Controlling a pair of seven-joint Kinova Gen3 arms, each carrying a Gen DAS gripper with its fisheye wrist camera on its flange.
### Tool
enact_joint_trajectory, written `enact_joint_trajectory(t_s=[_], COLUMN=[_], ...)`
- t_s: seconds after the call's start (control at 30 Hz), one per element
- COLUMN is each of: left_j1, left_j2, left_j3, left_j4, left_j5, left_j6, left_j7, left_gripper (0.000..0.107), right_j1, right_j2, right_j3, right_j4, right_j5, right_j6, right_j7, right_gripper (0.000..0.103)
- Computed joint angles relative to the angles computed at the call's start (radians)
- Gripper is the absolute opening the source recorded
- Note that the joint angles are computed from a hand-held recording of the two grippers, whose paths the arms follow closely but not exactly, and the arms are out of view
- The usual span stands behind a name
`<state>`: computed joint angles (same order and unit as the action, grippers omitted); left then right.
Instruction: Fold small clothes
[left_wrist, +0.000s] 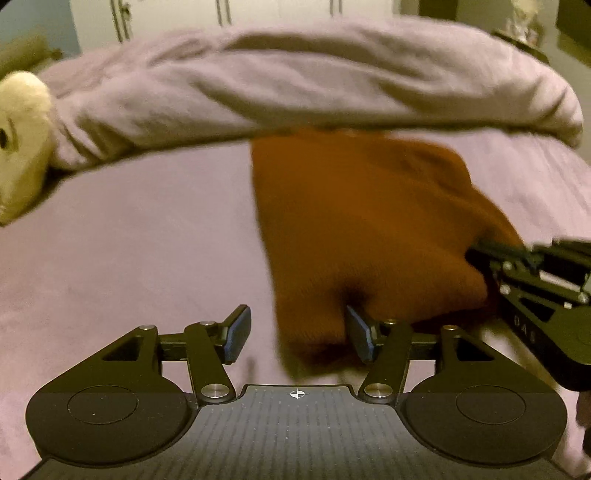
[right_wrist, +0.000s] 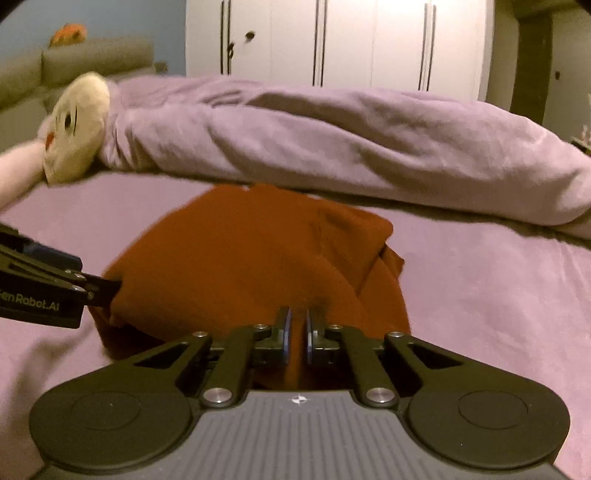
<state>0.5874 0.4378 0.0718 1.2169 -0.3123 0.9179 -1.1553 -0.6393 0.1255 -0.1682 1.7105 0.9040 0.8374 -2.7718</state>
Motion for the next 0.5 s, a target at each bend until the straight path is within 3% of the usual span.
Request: enact_joint_trajectory(t_s=[0.1,0.2,0.27,0.43,0.5], left_j1=[-0.029,-0.032,-0.048,-0.144,-0.198], left_j2=[0.052,0.054,0.055,-0.034,-0.074], left_j3=[0.016,0.005,0.01,0.052,0.064], left_j4=[-0.037,-0.004,-0.01,0.074,0.108], left_j5=[0.067,0.073,0.091,0.201,0.265], left_j6=[0.051,0.005,0.011,-0.053,-0.077], left_j7=[-0.048,-0.023,-0.033,-0.131,-0.166], left_gripper=[0.062,0.075,0.076,0.076,0.079], right_j1=[-0.02,-0.019,-0.02,0.04,0.072], right_j2=[0.015,0.013,0.001,-0.06,-0.099], right_j3=[-0.007,-0.008,0.01,0.0,-0.003], right_j4=[0.009,0.04,0.065,0.077,0.086], right_j5=[0.035,0.066,0.076,-0.021,-0.082], right_j6=[0.035,0.016,-0.021,-0.104,-0.129], right_j7=[0.04,0.037,0.016,0.042,0.031], right_gripper=[0.005,0.004,0.004,0.006,0.016])
